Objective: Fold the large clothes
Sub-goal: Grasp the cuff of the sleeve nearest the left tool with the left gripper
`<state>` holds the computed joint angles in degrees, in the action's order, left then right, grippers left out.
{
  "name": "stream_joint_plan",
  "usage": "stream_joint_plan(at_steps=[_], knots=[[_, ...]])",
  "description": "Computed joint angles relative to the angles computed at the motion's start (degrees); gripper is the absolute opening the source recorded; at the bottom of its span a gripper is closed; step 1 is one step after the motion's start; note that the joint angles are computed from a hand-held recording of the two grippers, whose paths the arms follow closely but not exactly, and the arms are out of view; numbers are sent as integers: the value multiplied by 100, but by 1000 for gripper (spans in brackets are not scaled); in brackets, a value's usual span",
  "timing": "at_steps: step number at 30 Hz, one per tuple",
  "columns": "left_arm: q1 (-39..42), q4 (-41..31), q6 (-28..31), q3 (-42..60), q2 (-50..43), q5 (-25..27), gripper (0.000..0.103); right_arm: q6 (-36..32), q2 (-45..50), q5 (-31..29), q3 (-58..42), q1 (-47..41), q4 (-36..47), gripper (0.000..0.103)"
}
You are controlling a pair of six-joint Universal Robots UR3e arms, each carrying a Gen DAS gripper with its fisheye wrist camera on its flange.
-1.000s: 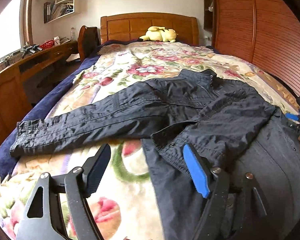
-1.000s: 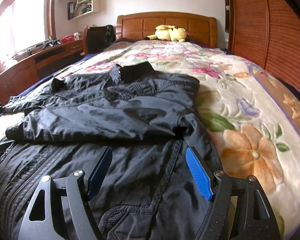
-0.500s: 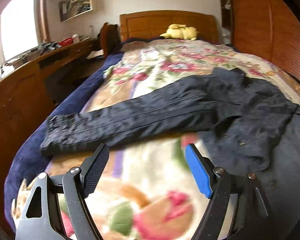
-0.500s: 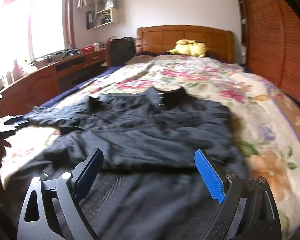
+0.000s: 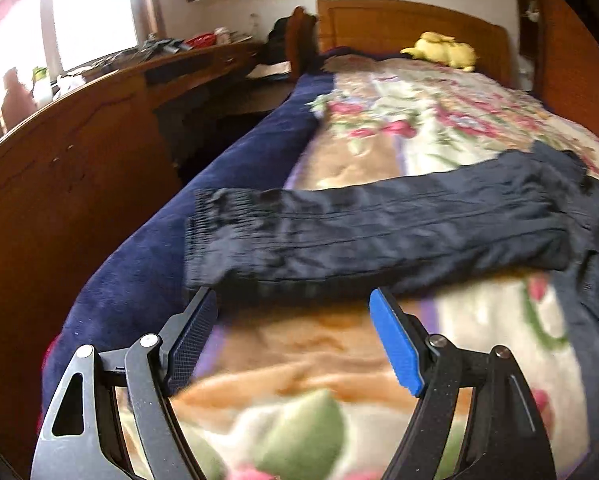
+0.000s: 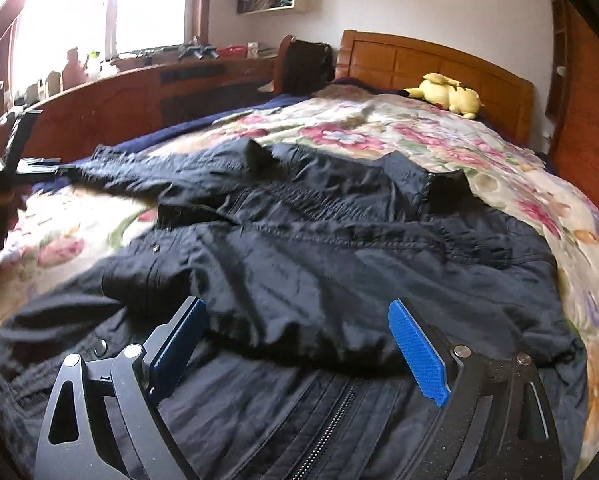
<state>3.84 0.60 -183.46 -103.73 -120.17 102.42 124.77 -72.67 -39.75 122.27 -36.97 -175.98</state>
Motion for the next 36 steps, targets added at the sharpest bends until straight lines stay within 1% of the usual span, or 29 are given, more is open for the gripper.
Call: stream_joint_plan(at_steps=[4,6,8,10,14,19,23,27,28,30,31,32,33,34,35,36], knots=[[402,-75,-169,90,-89,-264,79,154,121,-107,53,122,-388,93],[602,-148,-247,108,-93,-446,79,115,133,-104,133,103,-502,93],[729,-370,-348,237,-132,-512,79,34,18,-74,345,62,-568,93],[811,-497,-456,310,-154,-502,79,-7,2,-56,362,52,-531,93],[998,-514,-566,345,-241,-681,79,-16,14,-71,264,56,-340,93],[1087,-392,-605,215,-286,-936,79,46,74,-85,191,93,-327,93],[1130,-373,-647,93,-205,-1200,67,43,84,-84,185,98,-325,93],[1050,-578,-644,196,-227,-1094,64,44,107,-61,170,89,-298,93],[1026,-639,-633,275,-267,-1073,63,74,120,-69,163,99,-323,93],[1004,-727,-601,303,-261,-1122,54,75,123,-64,173,88,-334,93],[991,-783,-577,310,-244,-1173,46,75,125,-63,173,88,-332,93],[968,-852,-532,359,-251,-1198,34,67,122,-55,176,86,-321,93],[932,-926,-454,392,-230,-1226,30,57,120,-49,173,83,-306,93],[853,-958,-420,421,-211,-1104,25,48,116,-41,174,80,-290,93],[757,-958,-381,442,-188,-952,13,41,112,-32,178,74,-282,93],[662,-935,-382,453,-152,-793,13,33,104,-20,183,67,-275,93]])
